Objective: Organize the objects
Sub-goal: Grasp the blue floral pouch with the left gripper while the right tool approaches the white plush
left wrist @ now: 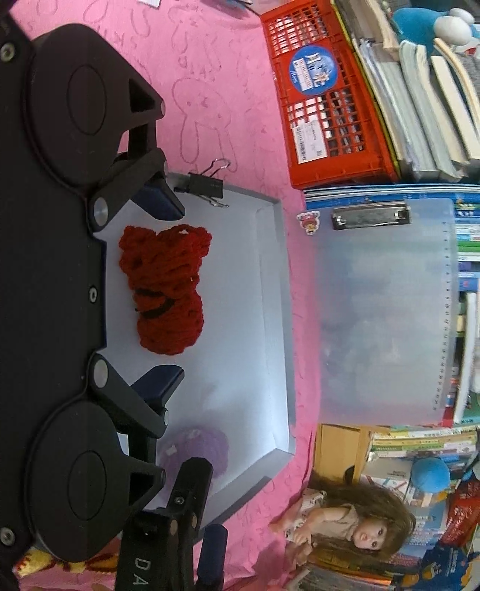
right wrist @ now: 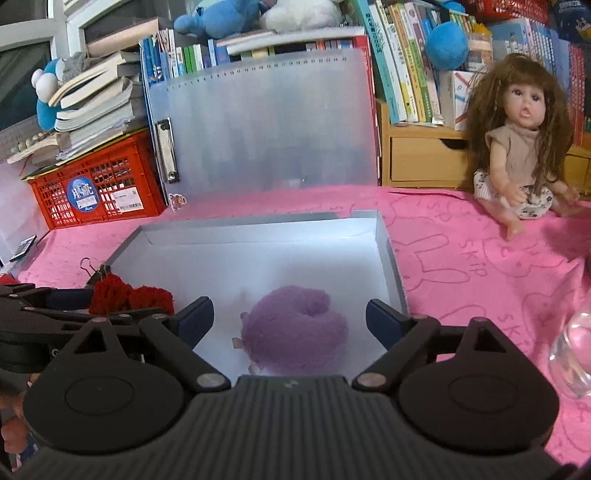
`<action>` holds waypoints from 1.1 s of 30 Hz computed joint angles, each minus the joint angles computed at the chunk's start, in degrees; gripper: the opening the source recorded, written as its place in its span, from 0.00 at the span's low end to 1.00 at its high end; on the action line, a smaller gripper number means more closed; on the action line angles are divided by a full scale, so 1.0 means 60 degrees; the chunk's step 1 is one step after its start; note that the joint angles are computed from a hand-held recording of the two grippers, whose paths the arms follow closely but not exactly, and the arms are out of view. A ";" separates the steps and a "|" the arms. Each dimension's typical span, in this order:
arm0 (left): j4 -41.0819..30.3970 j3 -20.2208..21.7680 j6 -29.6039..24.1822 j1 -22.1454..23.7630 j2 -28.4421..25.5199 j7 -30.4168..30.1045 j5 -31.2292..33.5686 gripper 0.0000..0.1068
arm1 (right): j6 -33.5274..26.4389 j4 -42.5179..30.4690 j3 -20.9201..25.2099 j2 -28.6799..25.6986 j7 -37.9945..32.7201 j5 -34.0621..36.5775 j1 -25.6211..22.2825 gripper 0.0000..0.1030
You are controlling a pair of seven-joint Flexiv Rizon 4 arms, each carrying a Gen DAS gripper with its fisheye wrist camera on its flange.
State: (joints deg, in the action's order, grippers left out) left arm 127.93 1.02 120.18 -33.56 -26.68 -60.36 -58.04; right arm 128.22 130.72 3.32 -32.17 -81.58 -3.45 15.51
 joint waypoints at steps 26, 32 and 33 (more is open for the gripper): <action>0.3371 -0.0765 0.1441 0.0469 0.2262 -0.2402 0.2739 0.82 | 0.1980 0.2808 0.0720 0.1300 0.0618 -0.1880 -0.1582 0.98; 0.3957 -0.0818 0.1677 0.0625 0.2433 -0.2934 0.3122 0.82 | 0.2191 0.3201 0.0703 0.1303 0.0440 -0.1815 -0.1511 0.98; 0.4055 -0.0822 0.1769 0.0650 0.2439 -0.3069 0.3194 0.82 | 0.2239 0.3267 0.0713 0.1307 0.0408 -0.1816 -0.1505 0.98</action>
State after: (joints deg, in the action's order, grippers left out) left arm 152.26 -3.92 130.80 -29.66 -12.04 -78.78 -38.88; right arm 141.65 150.32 7.60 -24.32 -79.14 -14.35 6.48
